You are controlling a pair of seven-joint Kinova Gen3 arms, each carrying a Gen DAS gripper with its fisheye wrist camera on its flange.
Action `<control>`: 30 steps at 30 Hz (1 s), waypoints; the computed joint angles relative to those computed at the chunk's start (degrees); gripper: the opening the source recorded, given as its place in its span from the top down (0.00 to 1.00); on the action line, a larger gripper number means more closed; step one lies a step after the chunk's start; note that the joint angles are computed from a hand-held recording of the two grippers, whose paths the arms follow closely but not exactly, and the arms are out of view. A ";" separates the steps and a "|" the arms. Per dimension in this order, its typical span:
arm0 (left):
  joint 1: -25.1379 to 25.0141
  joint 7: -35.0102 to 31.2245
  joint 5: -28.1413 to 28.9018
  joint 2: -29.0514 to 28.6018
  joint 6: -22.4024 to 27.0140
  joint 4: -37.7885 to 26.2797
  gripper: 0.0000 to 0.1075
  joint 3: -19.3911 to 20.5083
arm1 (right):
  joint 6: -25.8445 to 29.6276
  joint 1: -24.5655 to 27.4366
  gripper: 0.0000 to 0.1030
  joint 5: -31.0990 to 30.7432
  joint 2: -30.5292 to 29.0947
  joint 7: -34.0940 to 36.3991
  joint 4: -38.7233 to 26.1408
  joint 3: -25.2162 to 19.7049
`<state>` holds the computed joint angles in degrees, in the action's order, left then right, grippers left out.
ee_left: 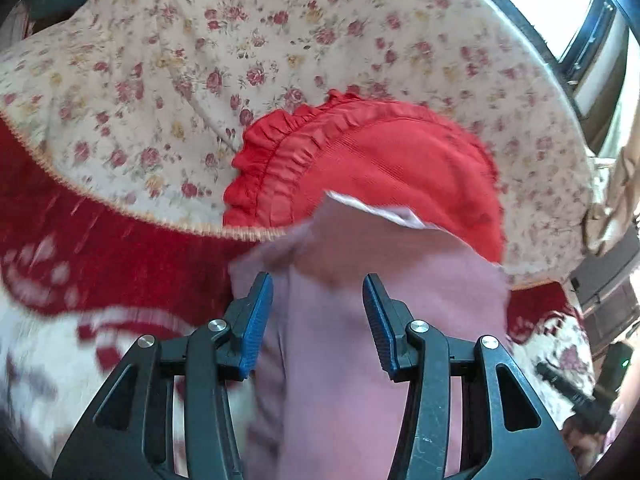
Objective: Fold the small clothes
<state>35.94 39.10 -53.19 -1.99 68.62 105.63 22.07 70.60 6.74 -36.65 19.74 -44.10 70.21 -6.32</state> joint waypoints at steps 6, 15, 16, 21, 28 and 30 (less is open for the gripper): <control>6.84 -0.29 5.94 4.57 2.16 -4.13 0.57 0.73 | 0.31 5.03 0.91 4.62 -7.03 7.96 10.44 -2.58; 6.38 3.67 9.14 2.43 -6.64 0.61 0.57 -1.18 | 0.32 -2.87 0.91 6.17 -6.84 11.71 13.70 7.98; 6.92 6.00 8.24 1.66 -6.08 1.20 0.57 -0.35 | 0.64 -1.57 0.91 3.84 -7.65 12.96 14.59 8.50; 8.01 17.65 3.70 -0.20 -0.59 2.94 0.41 9.07 | 10.89 11.41 0.90 -7.80 -8.82 15.29 14.99 6.19; 9.82 27.11 1.34 -0.63 -10.33 8.12 0.39 5.18 | 18.11 13.35 0.56 -10.89 -5.18 7.68 17.45 8.32; 9.19 28.79 -0.90 -0.69 -10.96 8.78 0.38 4.94 | 17.72 12.71 0.56 -11.48 -3.67 4.02 17.63 8.78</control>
<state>45.13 67.88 -54.10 -2.67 57.66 114.41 27.00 88.32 19.45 -48.13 16.06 -40.08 87.84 2.46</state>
